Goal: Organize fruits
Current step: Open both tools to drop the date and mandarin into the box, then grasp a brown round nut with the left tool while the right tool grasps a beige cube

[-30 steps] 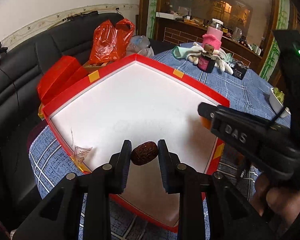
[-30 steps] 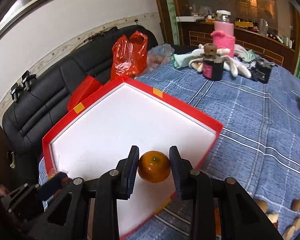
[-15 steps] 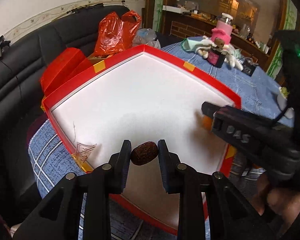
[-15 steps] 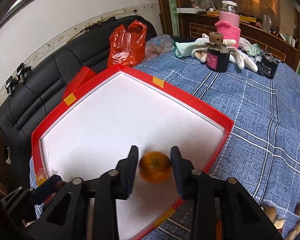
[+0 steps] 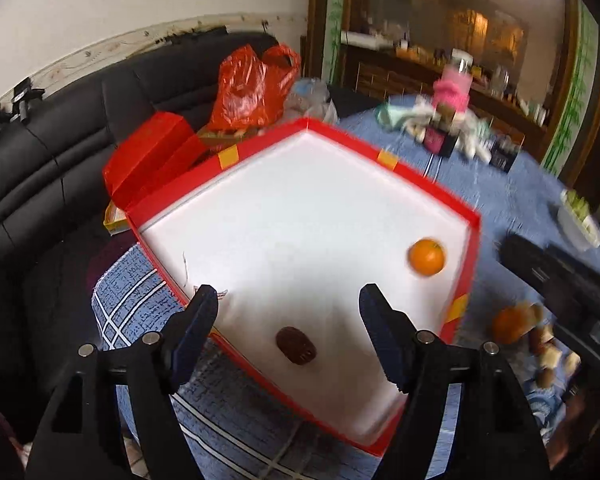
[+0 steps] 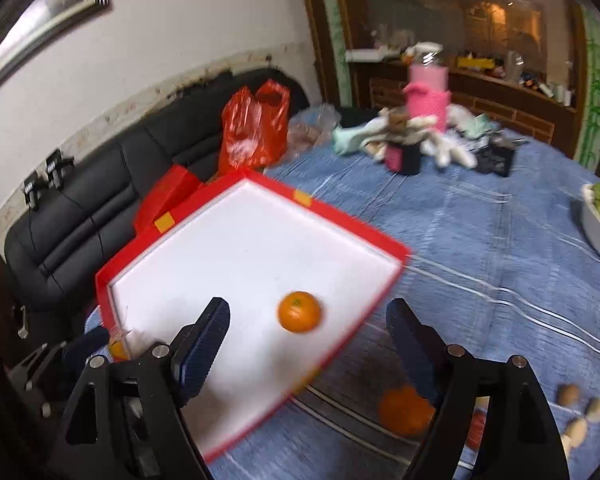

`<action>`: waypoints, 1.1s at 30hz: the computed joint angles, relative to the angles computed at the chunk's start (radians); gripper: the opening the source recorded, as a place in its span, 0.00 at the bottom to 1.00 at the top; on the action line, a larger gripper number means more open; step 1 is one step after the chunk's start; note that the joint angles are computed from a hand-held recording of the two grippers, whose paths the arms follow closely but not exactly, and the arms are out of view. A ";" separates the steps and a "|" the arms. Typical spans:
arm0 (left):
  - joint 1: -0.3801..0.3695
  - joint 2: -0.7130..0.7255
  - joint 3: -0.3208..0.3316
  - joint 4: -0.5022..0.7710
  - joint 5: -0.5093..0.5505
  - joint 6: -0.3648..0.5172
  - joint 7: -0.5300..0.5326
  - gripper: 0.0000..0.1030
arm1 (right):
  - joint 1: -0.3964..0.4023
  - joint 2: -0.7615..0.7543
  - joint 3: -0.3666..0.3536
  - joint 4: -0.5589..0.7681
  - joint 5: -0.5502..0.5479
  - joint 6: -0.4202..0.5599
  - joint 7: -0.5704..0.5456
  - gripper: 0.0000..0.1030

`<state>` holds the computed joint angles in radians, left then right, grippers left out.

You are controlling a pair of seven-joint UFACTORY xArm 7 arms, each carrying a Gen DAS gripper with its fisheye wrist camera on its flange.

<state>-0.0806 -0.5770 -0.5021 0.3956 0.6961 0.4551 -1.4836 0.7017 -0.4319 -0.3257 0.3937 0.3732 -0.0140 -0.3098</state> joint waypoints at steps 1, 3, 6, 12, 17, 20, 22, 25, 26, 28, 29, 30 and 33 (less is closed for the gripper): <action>-0.006 -0.022 -0.004 -0.009 0.003 -0.022 -0.017 0.71 | -0.021 -0.039 0.001 -0.025 -0.004 -0.003 -0.003 0.80; -0.008 -0.046 -0.030 -0.013 0.010 -0.056 -0.038 0.71 | -0.111 -0.165 0.011 -0.106 -0.030 -0.001 -0.007 0.81; 0.004 -0.041 -0.092 0.007 0.032 -0.114 -0.046 0.71 | -0.308 -0.361 -0.012 -0.216 -0.078 0.052 -0.029 0.82; 0.035 0.116 -0.219 0.115 0.089 -0.152 -0.029 0.71 | -0.630 -0.365 -0.124 -0.231 -0.111 0.150 -0.114 0.80; 0.004 0.241 -0.243 0.194 0.182 -0.101 -0.055 0.71 | -0.630 -0.259 -0.193 -0.188 -0.062 0.151 -0.210 0.71; -0.028 0.288 -0.230 0.220 0.218 -0.077 -0.070 0.71 | -0.584 -0.187 -0.194 -0.160 -0.019 0.127 -0.230 0.65; -0.055 0.301 -0.210 0.224 0.231 -0.069 -0.076 0.71 | -0.555 -0.128 -0.189 -0.135 0.006 0.101 -0.230 0.61; -0.085 0.339 -0.194 0.245 0.265 -0.049 -0.103 0.71 | -0.501 -0.037 -0.205 -0.091 0.043 0.101 -0.236 0.47; -0.094 0.351 -0.187 0.252 0.280 -0.048 -0.110 0.71 | -0.475 -0.032 -0.226 -0.085 0.063 0.106 -0.251 0.44; -0.115 0.384 -0.180 0.275 0.307 -0.027 -0.123 0.71 | -0.512 -0.031 -0.156 -0.096 0.064 0.095 -0.243 0.32; -0.126 0.399 -0.176 0.283 0.323 -0.022 -0.133 0.71 | -0.541 -0.040 -0.122 -0.110 0.055 0.080 -0.236 0.32; -0.137 0.416 -0.170 0.294 0.339 -0.024 -0.140 0.71 | -0.540 -0.062 -0.126 -0.120 0.055 0.078 -0.241 0.32; -0.176 0.488 -0.147 0.341 0.345 -0.010 -0.127 0.71 | -0.545 -0.125 -0.153 -0.143 0.058 0.095 -0.253 0.32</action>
